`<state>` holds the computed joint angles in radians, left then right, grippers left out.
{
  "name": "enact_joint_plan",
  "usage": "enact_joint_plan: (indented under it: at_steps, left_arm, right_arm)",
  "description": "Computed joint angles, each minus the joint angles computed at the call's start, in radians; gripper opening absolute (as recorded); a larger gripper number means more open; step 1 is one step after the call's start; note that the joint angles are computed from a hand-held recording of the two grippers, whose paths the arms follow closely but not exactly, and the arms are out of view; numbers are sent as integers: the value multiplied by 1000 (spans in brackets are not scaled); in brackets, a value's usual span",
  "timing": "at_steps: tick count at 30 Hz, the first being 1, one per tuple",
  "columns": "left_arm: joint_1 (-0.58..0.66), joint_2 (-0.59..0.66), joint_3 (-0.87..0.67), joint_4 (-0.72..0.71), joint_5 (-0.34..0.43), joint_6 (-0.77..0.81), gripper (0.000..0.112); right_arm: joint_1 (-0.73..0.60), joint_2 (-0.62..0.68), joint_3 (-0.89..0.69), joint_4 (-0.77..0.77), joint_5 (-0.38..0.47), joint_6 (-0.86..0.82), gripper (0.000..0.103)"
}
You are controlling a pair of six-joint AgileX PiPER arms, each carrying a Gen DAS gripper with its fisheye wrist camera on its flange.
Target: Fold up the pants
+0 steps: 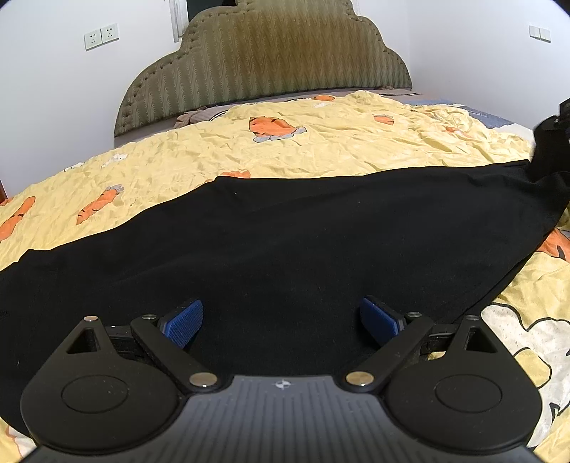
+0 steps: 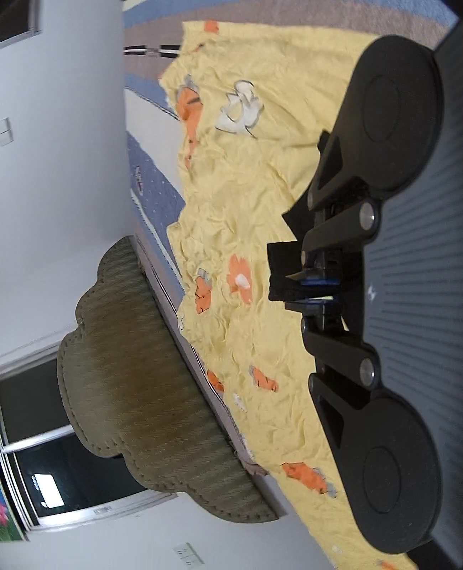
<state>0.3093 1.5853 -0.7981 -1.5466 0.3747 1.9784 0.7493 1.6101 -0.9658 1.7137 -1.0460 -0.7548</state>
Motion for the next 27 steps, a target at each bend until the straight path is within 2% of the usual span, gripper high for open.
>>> enact_joint_plan:
  at_steps: [1, 3, 5, 6, 9, 11, 13, 15, 16, 17, 21, 22, 24, 26, 27]
  left_arm:
    - [0, 0, 0, 3, 2, -5, 96]
    - [0, 0, -1, 15, 5, -21, 96]
    - [3, 3, -7, 27, 7, -32, 97]
    - [2, 5, -10, 33, 6, -37, 97]
    - [-1, 6, -11, 33, 1, -37, 98]
    - [-1, 7, -12, 36, 3, -42, 98]
    - [0, 8, -12, 37, 4, -43, 98]
    - [0, 8, -10, 34, 4, -41, 98]
    - [-3, 7, -8, 31, 2, -38, 98]
    - [-1, 8, -10, 32, 3, -39, 98]
    - [-2, 8, -10, 33, 3, -41, 99]
    - [0, 8, -11, 34, 4, -41, 99]
    - [-1, 9, -11, 34, 4, -41, 99]
    - [-2, 8, -9, 31, 2, -40, 99]
    - [-2, 10, -11, 29, 1, -39, 100]
  right_arm:
    - [-26, -7, 3, 2, 23, 0, 9]
    - [-117, -33, 18, 4, 149, -5, 8]
    - [-195, -96, 82, -117, 291, 128, 9]
    - [-201, -135, 112, -217, 316, 227, 9]
    - [-163, -223, 192, -478, 229, 430, 8]
    - [-159, -249, 226, -479, 177, 472, 7]
    - [-199, -249, 243, -321, 212, 408, 7]
    - [-275, -234, 282, -140, 313, 369, 8]
    - [-297, -224, 314, -99, 340, 394, 8]
    - [-306, -217, 352, -99, 357, 444, 8]
    - [-318, -173, 446, -261, 377, 675, 8]
    - [-319, -176, 442, -257, 375, 664, 10]
    - [-298, -188, 412, -182, 336, 554, 23]
    - [-272, -208, 392, -118, 261, 452, 51]
    - [-276, -218, 388, -112, 247, 434, 54]
